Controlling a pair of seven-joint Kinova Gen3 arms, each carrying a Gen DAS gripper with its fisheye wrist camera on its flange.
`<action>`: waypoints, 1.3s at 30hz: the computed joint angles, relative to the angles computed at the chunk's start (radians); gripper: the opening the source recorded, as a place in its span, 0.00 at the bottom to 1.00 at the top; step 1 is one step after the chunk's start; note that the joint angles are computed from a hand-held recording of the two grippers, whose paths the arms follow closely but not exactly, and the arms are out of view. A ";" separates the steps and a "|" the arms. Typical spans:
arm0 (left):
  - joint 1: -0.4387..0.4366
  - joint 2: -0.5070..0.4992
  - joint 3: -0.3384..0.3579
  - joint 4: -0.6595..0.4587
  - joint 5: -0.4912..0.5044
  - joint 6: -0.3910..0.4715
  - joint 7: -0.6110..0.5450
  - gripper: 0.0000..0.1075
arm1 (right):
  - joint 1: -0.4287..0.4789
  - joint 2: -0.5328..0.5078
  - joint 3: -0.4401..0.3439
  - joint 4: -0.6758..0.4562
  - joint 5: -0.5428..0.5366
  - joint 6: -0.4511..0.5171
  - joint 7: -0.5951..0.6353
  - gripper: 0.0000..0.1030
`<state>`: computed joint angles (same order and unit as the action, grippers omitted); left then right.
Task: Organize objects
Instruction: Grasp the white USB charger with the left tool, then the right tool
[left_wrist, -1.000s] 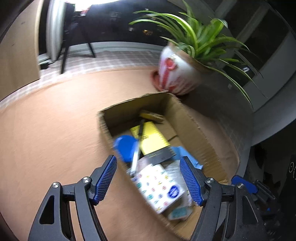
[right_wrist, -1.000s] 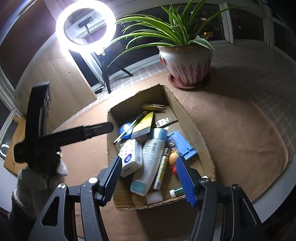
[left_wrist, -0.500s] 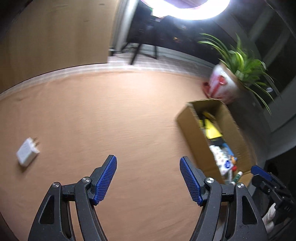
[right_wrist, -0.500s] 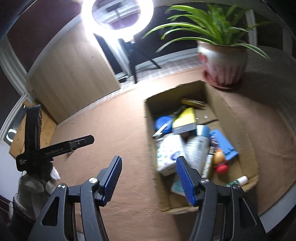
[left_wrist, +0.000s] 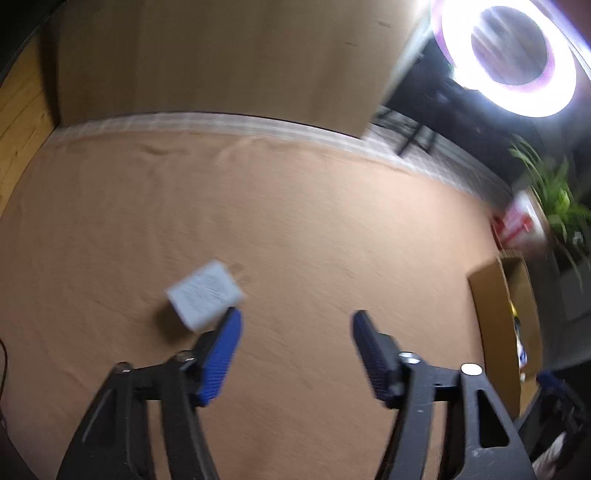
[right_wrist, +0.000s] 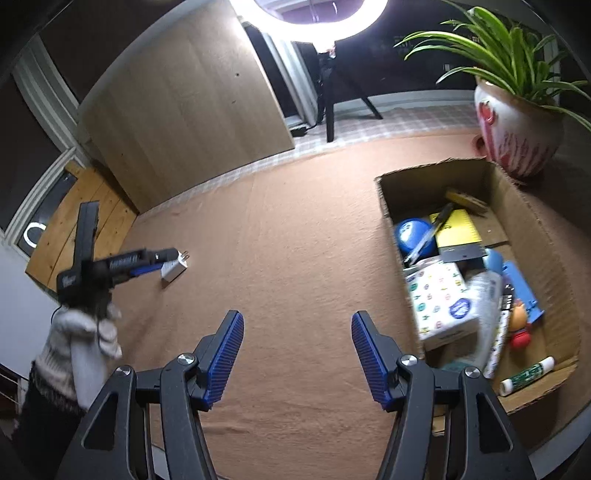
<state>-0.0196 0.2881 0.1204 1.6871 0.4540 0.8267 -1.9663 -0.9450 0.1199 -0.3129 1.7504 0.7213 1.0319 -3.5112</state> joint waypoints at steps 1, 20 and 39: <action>-0.011 0.025 -0.011 -0.026 -0.003 0.010 0.008 0.52 | -0.002 0.004 -0.001 -0.005 -0.001 0.002 0.000 0.55; -0.117 0.165 0.040 -0.094 0.070 0.101 -0.079 0.33 | 0.020 0.022 0.027 -0.017 -0.056 -0.054 0.046 0.55; 0.044 -0.098 0.018 0.278 0.174 -0.007 -0.188 0.38 | 0.102 0.044 0.074 0.089 -0.159 -0.369 0.109 0.55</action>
